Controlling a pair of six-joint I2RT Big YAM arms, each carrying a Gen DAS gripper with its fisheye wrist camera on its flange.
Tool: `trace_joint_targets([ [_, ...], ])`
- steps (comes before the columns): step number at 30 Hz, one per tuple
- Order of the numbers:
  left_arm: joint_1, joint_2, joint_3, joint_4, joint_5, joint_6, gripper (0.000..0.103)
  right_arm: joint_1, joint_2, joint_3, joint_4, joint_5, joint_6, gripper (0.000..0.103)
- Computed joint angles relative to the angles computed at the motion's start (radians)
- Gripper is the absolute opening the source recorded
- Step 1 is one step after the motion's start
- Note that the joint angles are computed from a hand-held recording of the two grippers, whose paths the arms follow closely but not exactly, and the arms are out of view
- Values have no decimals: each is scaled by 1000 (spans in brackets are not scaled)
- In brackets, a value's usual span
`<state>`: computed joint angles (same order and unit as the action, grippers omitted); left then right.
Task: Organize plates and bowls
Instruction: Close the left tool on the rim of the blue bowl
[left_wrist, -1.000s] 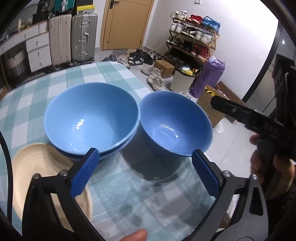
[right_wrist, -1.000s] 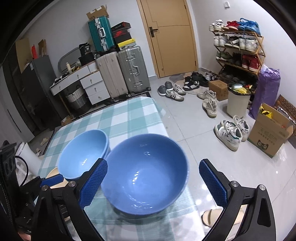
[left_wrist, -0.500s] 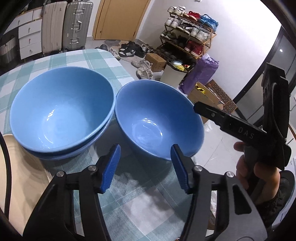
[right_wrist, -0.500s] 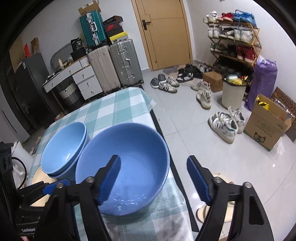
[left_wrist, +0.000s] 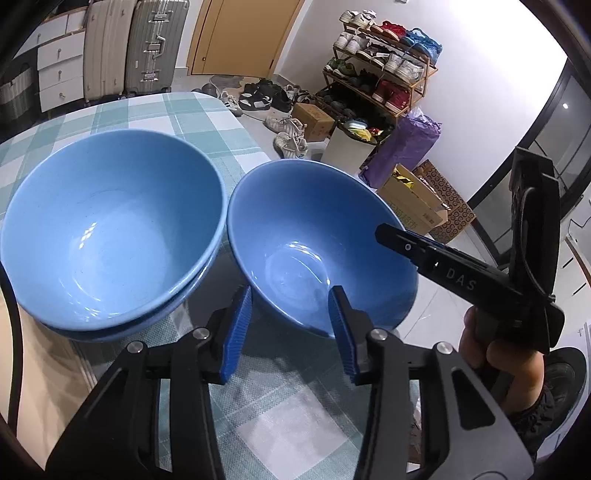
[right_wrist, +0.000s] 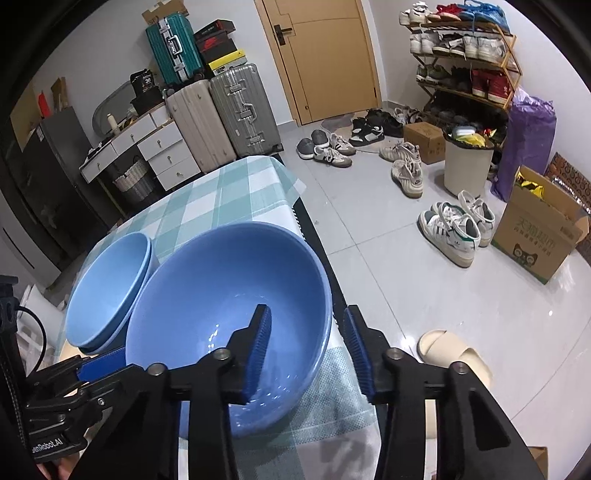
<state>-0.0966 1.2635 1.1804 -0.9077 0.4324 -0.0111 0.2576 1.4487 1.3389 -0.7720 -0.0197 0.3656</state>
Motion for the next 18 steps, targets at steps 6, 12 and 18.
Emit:
trace_joint_targets([
  [6,10,22,-4,12,5,7,28,0,7,5,0,4,-8,24],
  [12,4,13,-16,25,-13,17,28,5,0,0,-1,25,-12,20],
  [18,-2,-9,-29,24,-24,22,27,5,-8,-7,-4,31,-15,20],
])
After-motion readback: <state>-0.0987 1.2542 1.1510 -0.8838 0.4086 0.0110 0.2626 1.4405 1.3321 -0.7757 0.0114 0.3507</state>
